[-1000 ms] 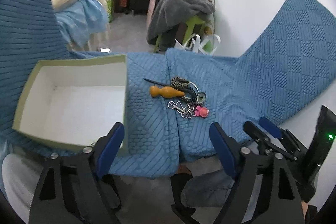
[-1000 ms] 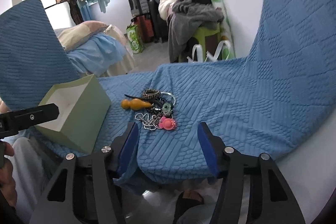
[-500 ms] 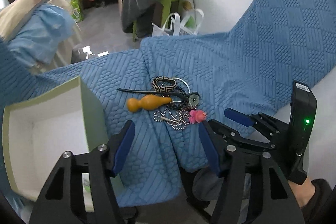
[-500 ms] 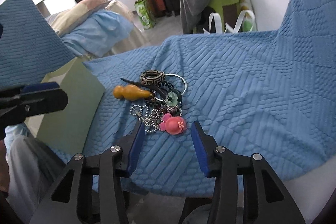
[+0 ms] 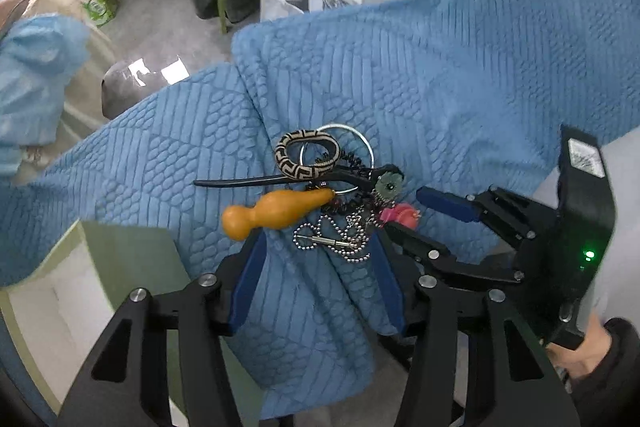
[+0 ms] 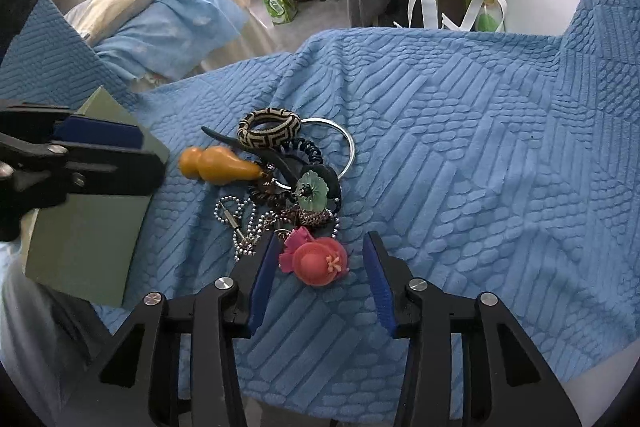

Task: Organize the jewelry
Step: 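Grasp the pink hat charm with the right tool while the left tool grasps the orange gourd pendant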

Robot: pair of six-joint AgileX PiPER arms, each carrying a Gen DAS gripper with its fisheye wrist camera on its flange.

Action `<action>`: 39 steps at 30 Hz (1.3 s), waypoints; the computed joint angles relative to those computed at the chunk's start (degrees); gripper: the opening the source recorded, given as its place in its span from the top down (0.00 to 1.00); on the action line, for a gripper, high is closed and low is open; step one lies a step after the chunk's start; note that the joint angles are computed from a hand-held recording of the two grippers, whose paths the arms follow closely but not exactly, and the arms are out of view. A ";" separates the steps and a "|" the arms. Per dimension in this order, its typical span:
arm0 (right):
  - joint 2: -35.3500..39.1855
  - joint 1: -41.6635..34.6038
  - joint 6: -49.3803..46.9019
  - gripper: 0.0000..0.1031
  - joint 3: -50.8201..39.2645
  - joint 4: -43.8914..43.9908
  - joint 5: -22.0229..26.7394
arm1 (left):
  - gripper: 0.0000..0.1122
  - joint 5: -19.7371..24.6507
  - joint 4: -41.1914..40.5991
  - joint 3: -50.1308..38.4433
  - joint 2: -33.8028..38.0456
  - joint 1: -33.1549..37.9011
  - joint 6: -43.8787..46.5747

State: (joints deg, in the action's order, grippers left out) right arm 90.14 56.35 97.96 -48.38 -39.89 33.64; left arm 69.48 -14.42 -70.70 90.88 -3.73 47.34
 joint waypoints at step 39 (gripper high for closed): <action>-7.97 -4.62 5.90 0.74 8.58 -0.20 -4.03 | 0.69 -14.17 24.03 4.37 8.66 -16.45 -3.91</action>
State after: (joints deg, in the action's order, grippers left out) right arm 82.17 51.73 103.86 -39.80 -40.09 29.61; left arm 55.32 9.61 -66.33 99.53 -20.17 43.42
